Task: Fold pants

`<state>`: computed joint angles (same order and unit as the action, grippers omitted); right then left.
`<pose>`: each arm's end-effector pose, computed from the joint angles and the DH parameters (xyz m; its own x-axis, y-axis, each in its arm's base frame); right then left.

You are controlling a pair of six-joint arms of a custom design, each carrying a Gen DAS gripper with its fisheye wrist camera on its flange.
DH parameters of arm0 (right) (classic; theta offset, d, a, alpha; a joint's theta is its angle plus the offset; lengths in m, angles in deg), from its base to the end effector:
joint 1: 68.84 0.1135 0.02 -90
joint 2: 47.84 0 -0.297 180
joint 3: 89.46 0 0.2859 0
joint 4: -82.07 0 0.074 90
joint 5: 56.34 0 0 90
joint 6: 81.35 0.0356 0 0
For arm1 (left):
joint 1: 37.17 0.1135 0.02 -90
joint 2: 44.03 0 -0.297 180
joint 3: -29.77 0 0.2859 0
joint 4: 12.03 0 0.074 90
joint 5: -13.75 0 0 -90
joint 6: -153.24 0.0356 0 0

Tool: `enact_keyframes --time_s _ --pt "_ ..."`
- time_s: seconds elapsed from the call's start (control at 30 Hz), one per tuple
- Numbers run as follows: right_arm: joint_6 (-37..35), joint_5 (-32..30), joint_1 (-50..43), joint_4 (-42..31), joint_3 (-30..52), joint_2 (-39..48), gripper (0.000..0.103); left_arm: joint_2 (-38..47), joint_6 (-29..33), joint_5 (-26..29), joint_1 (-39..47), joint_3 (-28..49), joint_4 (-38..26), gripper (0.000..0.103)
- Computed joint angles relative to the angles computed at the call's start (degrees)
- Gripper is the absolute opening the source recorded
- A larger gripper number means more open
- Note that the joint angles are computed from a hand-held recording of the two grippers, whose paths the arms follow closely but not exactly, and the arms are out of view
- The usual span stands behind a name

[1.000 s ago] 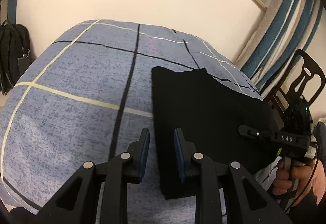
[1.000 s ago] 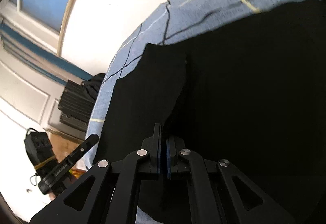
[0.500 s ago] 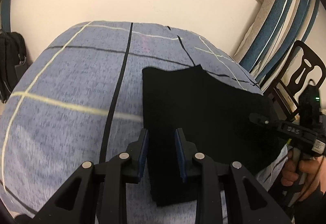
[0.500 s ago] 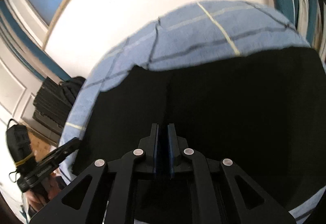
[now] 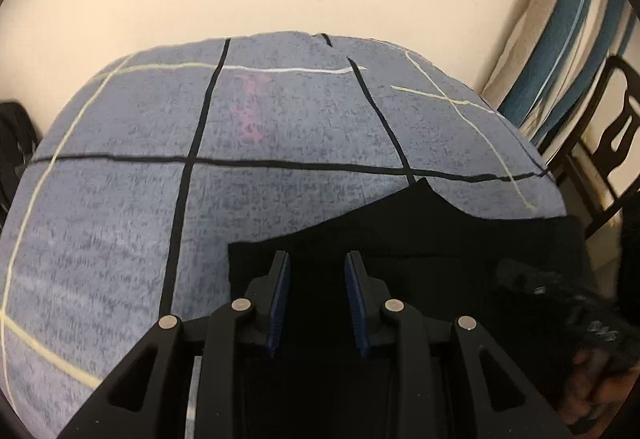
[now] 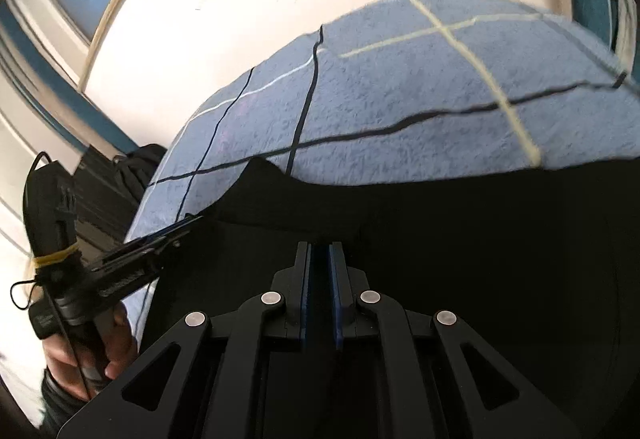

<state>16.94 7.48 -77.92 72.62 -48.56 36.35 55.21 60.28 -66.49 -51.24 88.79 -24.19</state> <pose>0.2614 -0.0259 0.1286 -0.7953 0.2581 -0.5485 -0.0075 0.9005 0.4348 0.3405 -0.0916 0.1356 -0.7848 0.1442 -0.6027 0.2998 0.9395 -0.1656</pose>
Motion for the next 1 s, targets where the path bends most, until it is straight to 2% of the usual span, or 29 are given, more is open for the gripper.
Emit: enact_keyframes --time_s 0.17,0.37,0.47,0.57,0.67,0.73,0.83,0.93,1.0 --pt "-2.48 -1.45 0.98 -3.17 -6.17 -10.53 0.009 -8.01 0.27 2.49 0.35 -8.11 2.38 0.032" --pt "-4.58 3.29 7.63 -5.14 -15.52 -22.46 0.009 -21.72 0.06 2.45 -0.86 -22.63 5.39 0.032" --pt "-6.16 3.61 6.61 -6.26 -17.84 -26.48 0.009 -26.85 0.39 1.13 -1.65 -28.34 6.58 0.032" --pt "-6.26 5.53 6.69 -12.28 -17.43 -31.68 0.009 -30.34 -0.32 0.38 -1.8 -30.18 5.39 0.033" --pt "-5.86 9.23 8.77 -13.55 -18.56 -34.9 0.009 -30.99 -1.1 1.87 -1.28 -31.63 6.23 0.038" --pt "-5.85 7.61 7.03 -13.14 -18.91 -34.03 0.009 -29.69 -1.84 1.0 -1.79 -32.01 7.86 0.038" --pt "-5.24 8.83 6.11 -17.61 -18.14 -37.83 0.016 -29.51 -3.28 -0.7 -3.03 -31.37 7.11 0.038" --pt "-6.58 11.18 5.34 -22.33 -18.26 -42.92 0.017 -28.94 -4.1 -0.44 -2.86 -31.0 6.93 0.038" --pt "-8.61 9.87 2.44 -25.94 -18.04 -46.22 0.017 -28.18 -4.43 -1.1 -3.39 -30.59 7.06 0.038"
